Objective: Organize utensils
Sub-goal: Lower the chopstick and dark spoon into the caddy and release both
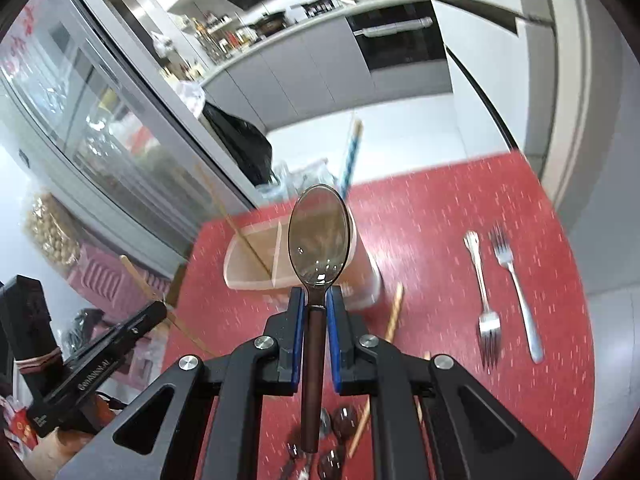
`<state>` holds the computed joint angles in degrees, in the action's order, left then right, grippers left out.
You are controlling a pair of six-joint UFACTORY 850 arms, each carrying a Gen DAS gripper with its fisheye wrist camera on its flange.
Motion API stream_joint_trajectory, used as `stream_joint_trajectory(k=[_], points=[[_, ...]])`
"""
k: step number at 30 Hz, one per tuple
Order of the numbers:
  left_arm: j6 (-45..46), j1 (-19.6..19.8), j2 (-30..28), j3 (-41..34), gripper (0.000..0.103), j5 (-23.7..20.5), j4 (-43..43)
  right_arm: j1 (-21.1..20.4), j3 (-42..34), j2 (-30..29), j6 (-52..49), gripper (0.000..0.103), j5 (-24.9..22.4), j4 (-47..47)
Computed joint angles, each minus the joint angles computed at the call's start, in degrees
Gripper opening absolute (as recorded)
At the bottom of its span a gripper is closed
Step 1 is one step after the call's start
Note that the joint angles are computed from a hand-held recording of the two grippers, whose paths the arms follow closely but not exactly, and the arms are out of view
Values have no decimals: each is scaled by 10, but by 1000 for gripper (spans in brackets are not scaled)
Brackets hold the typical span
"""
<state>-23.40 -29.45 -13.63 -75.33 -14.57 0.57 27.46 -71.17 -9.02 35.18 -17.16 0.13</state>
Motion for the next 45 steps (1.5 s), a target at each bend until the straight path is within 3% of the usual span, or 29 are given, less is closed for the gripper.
stream_joint_trajectory(k=[10, 17, 20, 27, 34, 45], points=[[-99, 11, -47, -122, 28, 14, 117, -19, -92, -59, -40, 12, 26, 4], [-228, 8, -95, -192, 28, 16, 256, -26, -147, -104, -33, 12, 38, -32], [-293, 5, -110, -200, 28, 11, 324, -26, -168, -127, -26, 12, 44, -54], [-350, -1, -133, -196, 28, 6, 374, -18, -190, -164, 17, 12, 60, -123], [-442, -9, -144, -173, 28, -1, 461, -17, -192, -190, 7, 12, 68, -125], [-379, -18, -140, -139, 28, -17, 403, -16, -134, -162, -56, 12, 66, -64]])
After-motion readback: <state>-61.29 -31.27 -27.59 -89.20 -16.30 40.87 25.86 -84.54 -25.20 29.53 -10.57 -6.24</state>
